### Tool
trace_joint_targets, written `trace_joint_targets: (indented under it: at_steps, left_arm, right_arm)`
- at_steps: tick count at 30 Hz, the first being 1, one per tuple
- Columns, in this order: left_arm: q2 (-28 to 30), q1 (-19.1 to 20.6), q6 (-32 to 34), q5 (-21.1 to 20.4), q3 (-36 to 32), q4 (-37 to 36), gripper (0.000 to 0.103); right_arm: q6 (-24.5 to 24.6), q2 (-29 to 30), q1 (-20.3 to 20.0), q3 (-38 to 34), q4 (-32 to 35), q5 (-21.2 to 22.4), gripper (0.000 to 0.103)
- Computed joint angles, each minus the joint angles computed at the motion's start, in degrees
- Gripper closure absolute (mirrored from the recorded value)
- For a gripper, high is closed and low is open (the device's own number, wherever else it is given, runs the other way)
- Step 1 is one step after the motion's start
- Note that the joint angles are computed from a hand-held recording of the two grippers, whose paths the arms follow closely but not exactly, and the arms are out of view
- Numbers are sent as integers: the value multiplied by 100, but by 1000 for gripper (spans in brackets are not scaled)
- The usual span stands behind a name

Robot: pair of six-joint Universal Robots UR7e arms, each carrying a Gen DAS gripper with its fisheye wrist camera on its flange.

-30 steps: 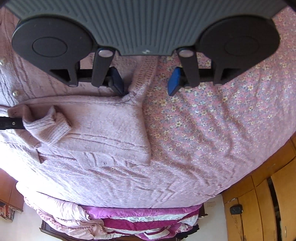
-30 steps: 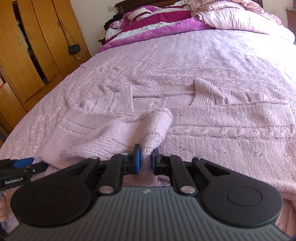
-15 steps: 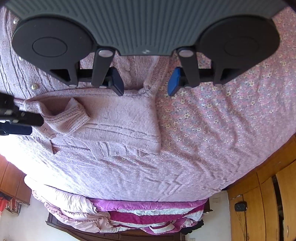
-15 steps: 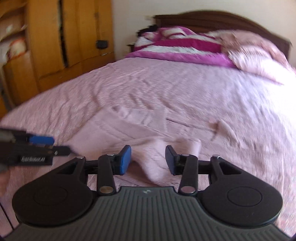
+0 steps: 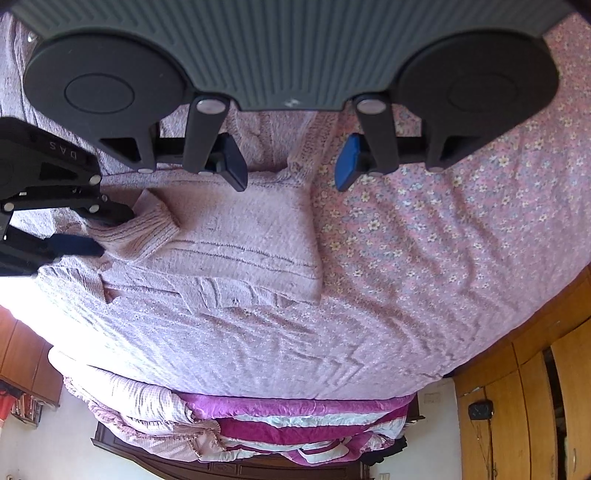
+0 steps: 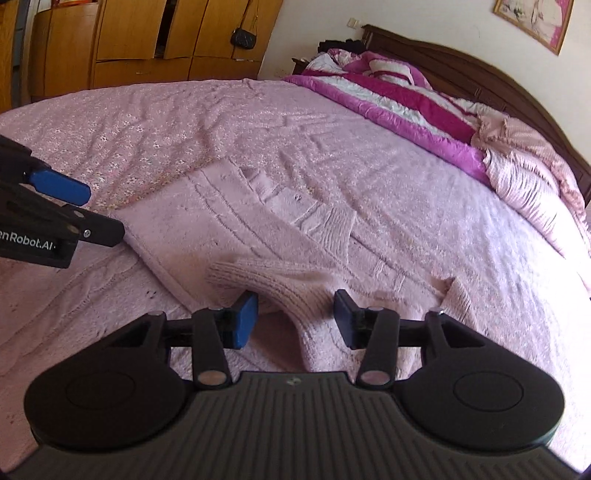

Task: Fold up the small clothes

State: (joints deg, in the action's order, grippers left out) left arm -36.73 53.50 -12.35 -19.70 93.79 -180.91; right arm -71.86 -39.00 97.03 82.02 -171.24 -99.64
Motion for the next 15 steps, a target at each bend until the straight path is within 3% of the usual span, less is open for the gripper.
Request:
trace_joint_targets:
  at_steps: [1,2,3,10,15]
  left_arm:
    - [16,10,43,-22,-27,-47,49]
    - [33,19,66,-48,-61,-69,49]
    - [51,30,87,-79,-98,-83,49]
    - [293,129,386,-197,-504,-203,49]
    - [411,186,278,-128,-682,82,49]
  right_arm:
    - [-1,17,-5,2,-46,20,72]
    - [65,8,-13,0,-13,42,88]
    - [180,-9,-24,-4,21,74,92]
    - [882,-198,-154,37,-511,422,94]
    - [1673,-349,-284,-49,-770,355,95]
